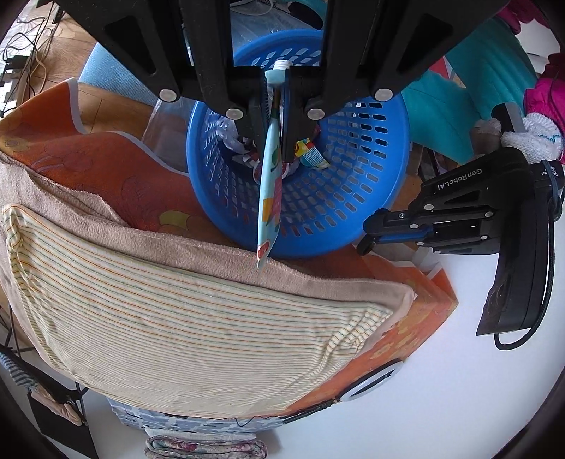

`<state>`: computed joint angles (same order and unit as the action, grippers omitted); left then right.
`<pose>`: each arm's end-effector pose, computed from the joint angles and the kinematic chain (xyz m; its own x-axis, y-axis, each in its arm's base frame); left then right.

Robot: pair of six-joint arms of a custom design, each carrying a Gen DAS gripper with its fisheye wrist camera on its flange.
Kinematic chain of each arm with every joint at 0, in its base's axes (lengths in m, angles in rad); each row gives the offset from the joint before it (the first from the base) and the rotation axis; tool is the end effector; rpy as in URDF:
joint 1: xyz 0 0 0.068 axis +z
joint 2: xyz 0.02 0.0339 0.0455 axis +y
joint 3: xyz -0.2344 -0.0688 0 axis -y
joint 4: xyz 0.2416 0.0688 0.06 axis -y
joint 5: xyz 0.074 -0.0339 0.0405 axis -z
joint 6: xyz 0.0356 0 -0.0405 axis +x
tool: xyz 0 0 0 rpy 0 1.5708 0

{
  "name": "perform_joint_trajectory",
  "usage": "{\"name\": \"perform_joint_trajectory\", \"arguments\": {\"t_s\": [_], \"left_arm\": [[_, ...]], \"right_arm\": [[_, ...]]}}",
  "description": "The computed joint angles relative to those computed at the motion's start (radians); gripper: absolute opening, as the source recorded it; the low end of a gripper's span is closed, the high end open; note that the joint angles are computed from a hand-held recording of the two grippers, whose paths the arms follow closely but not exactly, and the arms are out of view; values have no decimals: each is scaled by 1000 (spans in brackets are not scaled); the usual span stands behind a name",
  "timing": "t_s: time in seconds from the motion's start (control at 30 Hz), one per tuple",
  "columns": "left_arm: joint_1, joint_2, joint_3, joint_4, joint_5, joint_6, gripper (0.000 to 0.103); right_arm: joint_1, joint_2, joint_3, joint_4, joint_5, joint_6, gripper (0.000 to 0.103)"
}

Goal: Collect trash
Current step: 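Open left tool dropping the hair tie while right tool drops the cream tube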

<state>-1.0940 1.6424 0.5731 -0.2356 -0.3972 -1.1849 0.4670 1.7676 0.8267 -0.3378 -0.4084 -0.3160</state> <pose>0.1194 -0.2012 0.0612 -0.8825 -0.1531 -0.4447 -0.1194 0.9875 -0.1030 0.2502 0.1420 0.0813 -0.6526 -0.6485 -0.3919 -0.7555 0.5960 0.2720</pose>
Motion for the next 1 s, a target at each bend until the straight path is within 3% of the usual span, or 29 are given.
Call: {"name": "perform_joint_trajectory", "arguments": {"t_s": [0.27,0.33,0.37,0.43,0.5,0.57,0.63,0.83,1.0], "left_arm": [[10,45,14,24,20,15,5],[14,54,15,29,29,19,7],[14,57,17,28,29,18,11],[11,61,21,23,21,12,42],[6,61,22,21,7,5,53],[10,58,20,20,9,6,53],[17,60,17,24,15,2,56],[24,52,12,14,12,-11,68],[40,12,-12,13,14,-23,69]], "right_arm": [[-5,20,4,10,-1,2,11],[-6,19,2,14,0,1,21],[-6,17,-1,17,3,0,23],[-4,13,-7,23,11,-2,28],[-5,13,-7,22,14,-1,32],[-9,13,-9,23,17,-3,40],[-12,12,-13,29,22,-2,55],[-21,6,-22,38,37,2,74],[-28,2,-19,35,36,6,82]]}}
